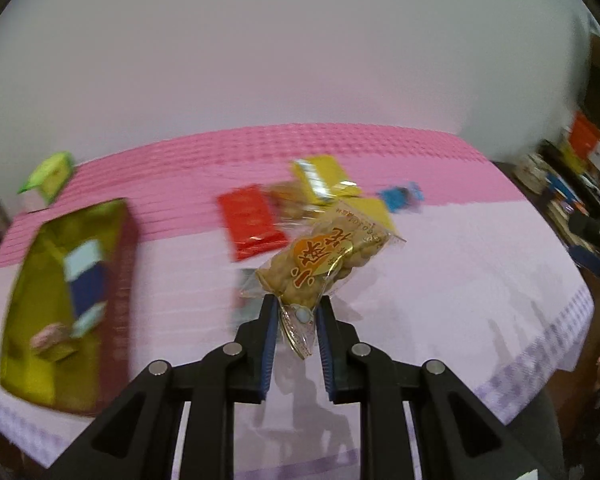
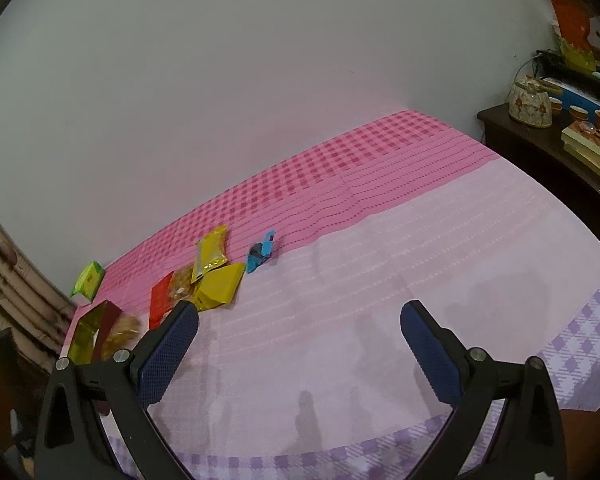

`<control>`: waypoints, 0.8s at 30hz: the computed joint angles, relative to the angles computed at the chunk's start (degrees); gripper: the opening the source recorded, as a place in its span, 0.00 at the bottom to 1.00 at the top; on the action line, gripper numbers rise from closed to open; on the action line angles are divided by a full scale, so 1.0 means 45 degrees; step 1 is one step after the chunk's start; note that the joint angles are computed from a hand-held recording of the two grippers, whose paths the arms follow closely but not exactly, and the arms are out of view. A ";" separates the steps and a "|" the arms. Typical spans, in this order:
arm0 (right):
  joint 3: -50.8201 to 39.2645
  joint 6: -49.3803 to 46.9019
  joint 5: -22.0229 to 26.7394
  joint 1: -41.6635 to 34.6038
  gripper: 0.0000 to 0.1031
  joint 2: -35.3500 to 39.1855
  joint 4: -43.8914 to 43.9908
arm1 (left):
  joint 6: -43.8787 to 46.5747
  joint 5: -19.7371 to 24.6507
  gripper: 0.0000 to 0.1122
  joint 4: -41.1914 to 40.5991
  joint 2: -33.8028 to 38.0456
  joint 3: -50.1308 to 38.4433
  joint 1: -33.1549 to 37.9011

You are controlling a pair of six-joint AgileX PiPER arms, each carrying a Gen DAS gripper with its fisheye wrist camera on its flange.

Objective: Organize snacks
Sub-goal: 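Carry the cookie bag into the tin box and open the left gripper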

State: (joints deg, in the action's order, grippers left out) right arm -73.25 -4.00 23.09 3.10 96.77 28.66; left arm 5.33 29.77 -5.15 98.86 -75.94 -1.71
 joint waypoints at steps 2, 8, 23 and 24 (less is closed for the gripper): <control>-0.0045 -0.0080 0.0129 0.0041 0.98 0.0014 0.0090 | -0.0338 -0.0060 0.17 0.0366 -0.0391 0.0204 0.0505; -0.0011 -0.0540 0.0247 0.0336 0.98 -0.0154 0.0323 | -0.1070 -0.0252 0.17 0.0978 -0.1527 0.0887 0.2119; 0.0027 -0.0765 0.0498 0.0786 0.98 -0.0501 0.0307 | -0.1271 -0.0339 0.17 0.0830 -0.2847 0.1790 0.5180; 0.0027 -0.0771 0.0505 0.0799 0.98 -0.0498 0.0304 | -0.1491 -0.0269 0.17 0.1077 -0.2709 0.1610 0.5197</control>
